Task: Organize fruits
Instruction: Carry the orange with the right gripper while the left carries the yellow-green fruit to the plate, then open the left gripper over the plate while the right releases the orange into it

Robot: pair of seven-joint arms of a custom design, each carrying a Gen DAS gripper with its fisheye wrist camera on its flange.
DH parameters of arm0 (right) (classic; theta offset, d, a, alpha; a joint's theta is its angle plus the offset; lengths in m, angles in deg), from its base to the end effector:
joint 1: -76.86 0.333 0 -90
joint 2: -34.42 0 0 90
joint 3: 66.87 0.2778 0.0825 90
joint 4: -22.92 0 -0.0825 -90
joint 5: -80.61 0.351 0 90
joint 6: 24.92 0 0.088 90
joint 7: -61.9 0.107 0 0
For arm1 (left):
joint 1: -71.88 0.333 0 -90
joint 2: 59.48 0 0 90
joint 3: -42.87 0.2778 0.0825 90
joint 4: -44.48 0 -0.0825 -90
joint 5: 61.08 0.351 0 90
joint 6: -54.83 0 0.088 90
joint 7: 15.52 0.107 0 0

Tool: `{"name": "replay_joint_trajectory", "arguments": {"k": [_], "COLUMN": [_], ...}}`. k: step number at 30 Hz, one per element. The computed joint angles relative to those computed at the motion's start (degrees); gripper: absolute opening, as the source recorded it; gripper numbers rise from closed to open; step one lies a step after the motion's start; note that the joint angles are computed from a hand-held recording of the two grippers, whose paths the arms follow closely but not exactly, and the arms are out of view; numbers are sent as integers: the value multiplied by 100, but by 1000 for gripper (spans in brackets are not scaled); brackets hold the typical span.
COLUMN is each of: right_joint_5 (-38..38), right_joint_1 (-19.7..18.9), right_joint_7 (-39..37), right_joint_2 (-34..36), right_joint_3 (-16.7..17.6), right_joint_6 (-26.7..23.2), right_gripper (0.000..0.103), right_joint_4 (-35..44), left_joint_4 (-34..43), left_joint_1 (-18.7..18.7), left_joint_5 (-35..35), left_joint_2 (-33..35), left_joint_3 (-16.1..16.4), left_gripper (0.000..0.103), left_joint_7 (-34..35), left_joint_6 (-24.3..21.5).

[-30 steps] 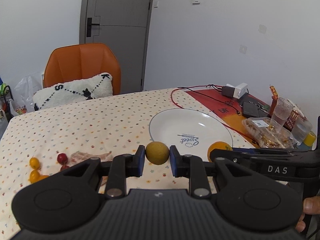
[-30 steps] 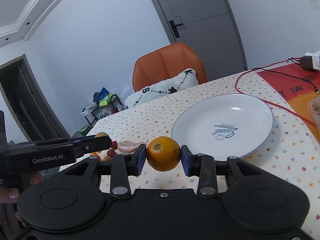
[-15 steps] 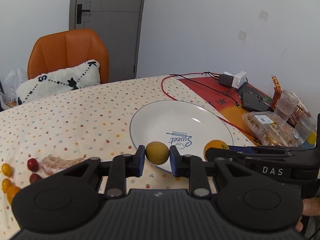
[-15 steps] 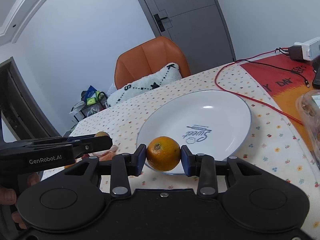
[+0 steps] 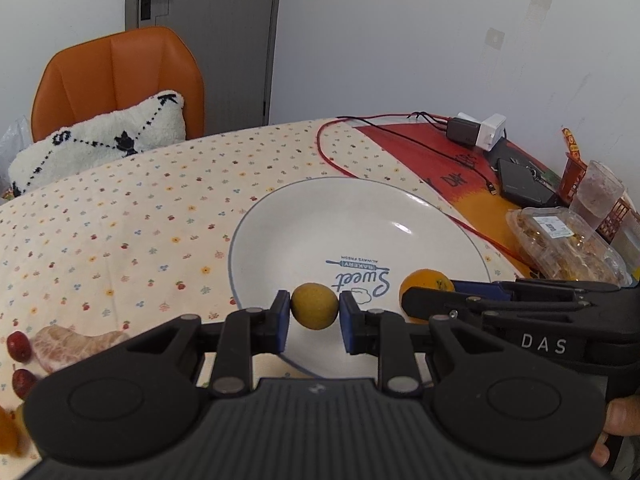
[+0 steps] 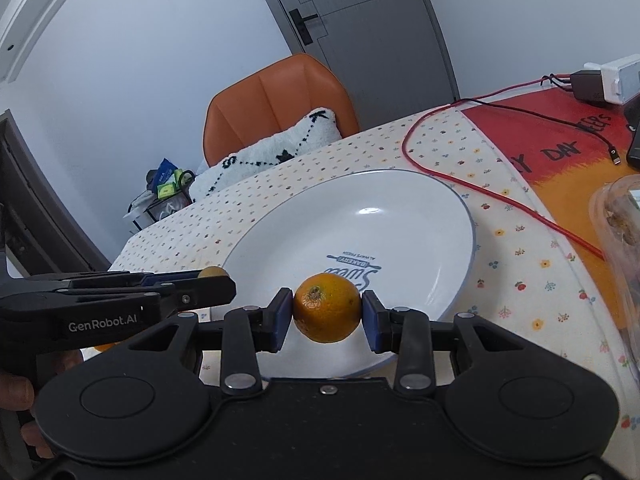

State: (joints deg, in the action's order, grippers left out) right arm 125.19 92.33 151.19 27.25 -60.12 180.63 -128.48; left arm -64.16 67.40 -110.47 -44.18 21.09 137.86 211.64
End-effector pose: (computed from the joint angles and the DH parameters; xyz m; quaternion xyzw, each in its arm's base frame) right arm 0.4276 0.0799 0.3880 -0.4567 0.7522 -0.2441 0.4076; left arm 0.5691 -0.2314 0.4063 -0.3399 0.8517 -0.3894 0.0866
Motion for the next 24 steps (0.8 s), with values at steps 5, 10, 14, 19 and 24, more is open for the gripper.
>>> {"name": "replay_joint_trajectory", "arguments": {"k": [5,10,14,19,24], "right_joint_5": [339,833,890,1353,1460], "right_joint_1": [-118,-58,-20,6,111], "right_joint_7": [-568,-1126,-1137,-1477,-1447], "right_joint_2": [173,282,301,277,181], "right_joint_3": [91,67,7,70,95], "right_joint_6": [-95,-164,-170,-173,46], "right_gripper": [36,36,36,39,40], "right_joint_4": [258,445,455,533,462], "left_joint_4": [169,255,131,-34,-227], "left_joint_1": [-44,-49,151,283,247], "left_joint_5": [299,757,504,-60,-634], "left_joint_2": [247,375,249,-65,-389], "left_joint_3": [-17,-40,-237,-211,56], "left_gripper": [24,25,27,28,29], "left_joint_7": [-245,-615,-411,-25,323], "left_joint_6": [9,-68,71,31,-102]}}
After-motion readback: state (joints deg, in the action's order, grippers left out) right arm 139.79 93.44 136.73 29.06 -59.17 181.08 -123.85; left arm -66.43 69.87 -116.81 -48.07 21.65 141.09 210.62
